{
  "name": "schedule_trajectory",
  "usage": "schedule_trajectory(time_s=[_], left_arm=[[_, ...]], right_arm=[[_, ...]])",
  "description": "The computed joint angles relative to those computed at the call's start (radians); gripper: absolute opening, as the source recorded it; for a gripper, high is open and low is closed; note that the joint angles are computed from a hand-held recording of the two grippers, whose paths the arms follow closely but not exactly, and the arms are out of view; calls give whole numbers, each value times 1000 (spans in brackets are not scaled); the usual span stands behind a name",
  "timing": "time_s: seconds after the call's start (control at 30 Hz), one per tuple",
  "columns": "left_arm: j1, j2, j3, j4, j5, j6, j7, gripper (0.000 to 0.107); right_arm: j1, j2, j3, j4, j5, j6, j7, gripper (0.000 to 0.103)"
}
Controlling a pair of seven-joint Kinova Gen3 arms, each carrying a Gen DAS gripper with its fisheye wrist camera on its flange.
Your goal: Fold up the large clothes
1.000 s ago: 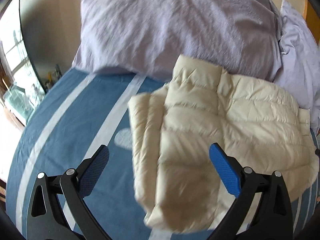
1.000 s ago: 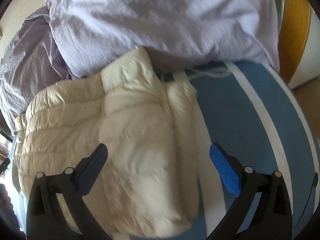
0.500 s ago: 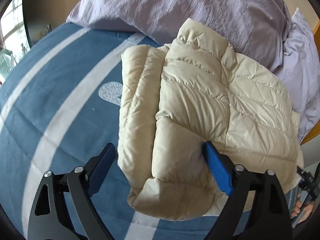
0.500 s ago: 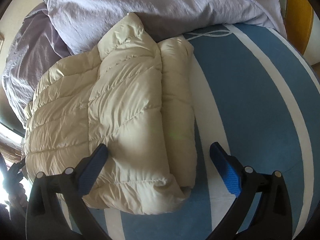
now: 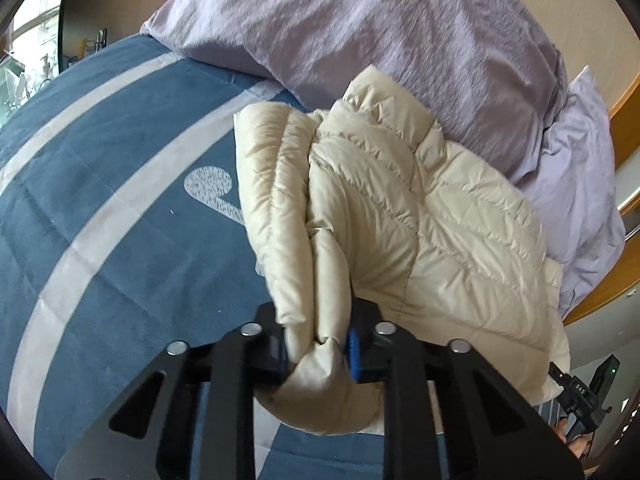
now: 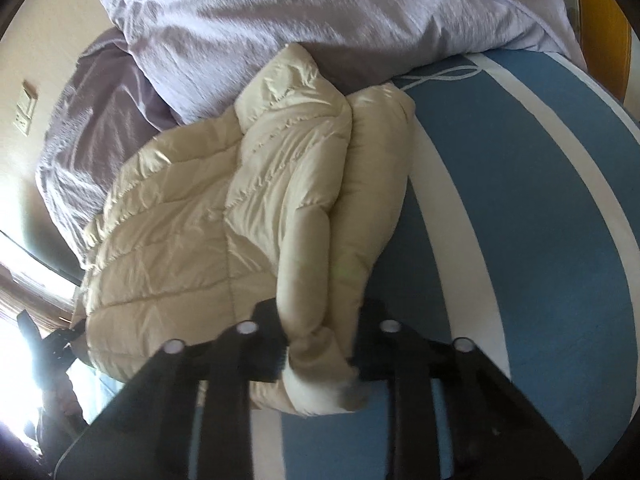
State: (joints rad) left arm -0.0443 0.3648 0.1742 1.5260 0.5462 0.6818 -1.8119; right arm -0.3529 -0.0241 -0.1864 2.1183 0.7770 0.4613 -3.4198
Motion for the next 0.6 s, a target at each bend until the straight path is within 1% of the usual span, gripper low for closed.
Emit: schedule_trajectory(time_s=[0.07,0.13,0.2,0.4,0.47,0.5,0.6], left_arm=[[-8,-15,1,13,4,-10,-14,16],[-22,-32,1,30,13,-13,-37,15],[-37,-47,-1,45,29,-3,-56,15],[-105,-103,-27,108,101,47,-171,15],[-115,-126,-45,134,114,57,-202,15],[-123,-140,-53,149,124,62,-223,15],[-137,-167,-76,182,154,75,-272,15]], right_arm=[[-13,-10,-17,-3,13,19,-14,18],[-20,-19,-27,-10,3,32,4,17],[-29,-30,-45,-3,9,38,-10,17],[-75,-57,-121,22,56,56,-101,17],[-88,-64,-160,38,98,59,-162,17],[-109,-67,-171,43,109,66,-185,17],[-141,-71,-192,46,103,81,-196,17]])
